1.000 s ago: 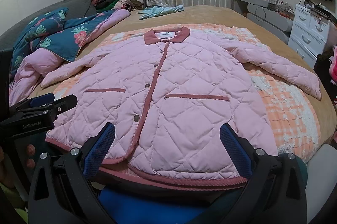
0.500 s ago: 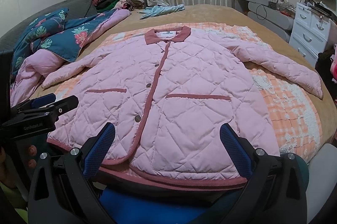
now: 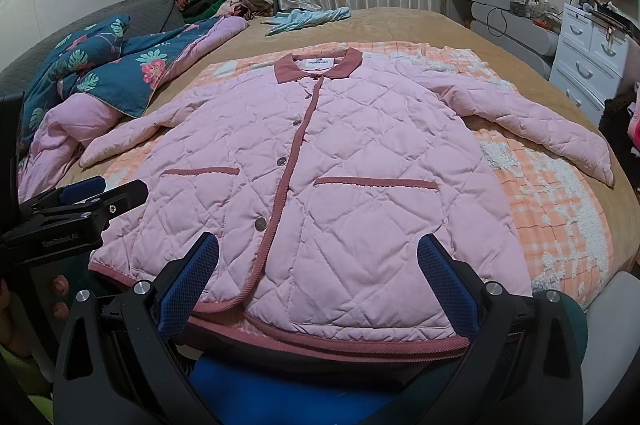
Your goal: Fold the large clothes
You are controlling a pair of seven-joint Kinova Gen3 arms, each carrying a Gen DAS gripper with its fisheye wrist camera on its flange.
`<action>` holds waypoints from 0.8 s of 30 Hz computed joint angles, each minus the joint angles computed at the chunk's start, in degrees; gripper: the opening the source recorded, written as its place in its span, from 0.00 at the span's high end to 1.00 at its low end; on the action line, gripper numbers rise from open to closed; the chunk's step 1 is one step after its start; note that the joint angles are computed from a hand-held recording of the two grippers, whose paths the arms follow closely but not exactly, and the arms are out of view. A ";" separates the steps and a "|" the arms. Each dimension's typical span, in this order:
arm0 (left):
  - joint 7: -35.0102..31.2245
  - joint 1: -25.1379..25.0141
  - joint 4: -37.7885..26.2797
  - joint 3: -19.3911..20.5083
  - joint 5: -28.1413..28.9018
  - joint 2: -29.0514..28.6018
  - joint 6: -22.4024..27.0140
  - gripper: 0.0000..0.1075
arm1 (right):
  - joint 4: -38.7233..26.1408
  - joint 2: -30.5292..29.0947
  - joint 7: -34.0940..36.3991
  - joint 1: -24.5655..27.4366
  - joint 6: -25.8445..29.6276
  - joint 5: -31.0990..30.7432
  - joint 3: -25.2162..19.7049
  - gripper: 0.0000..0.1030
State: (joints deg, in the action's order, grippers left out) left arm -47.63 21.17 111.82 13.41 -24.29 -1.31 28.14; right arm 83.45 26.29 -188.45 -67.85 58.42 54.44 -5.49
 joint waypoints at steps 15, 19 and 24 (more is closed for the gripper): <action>0.18 -0.13 0.18 0.05 -0.24 0.10 -0.18 0.12 | -0.39 0.23 0.62 0.17 0.29 -0.08 0.05 0.04; -1.94 0.08 -1.40 -0.50 1.80 1.37 0.76 0.12 | -0.98 0.31 2.18 0.89 0.07 -0.49 0.14 0.04; -4.41 0.03 -3.51 -1.82 3.80 3.02 0.74 0.12 | -2.52 0.48 4.86 2.24 0.24 -1.72 0.59 0.04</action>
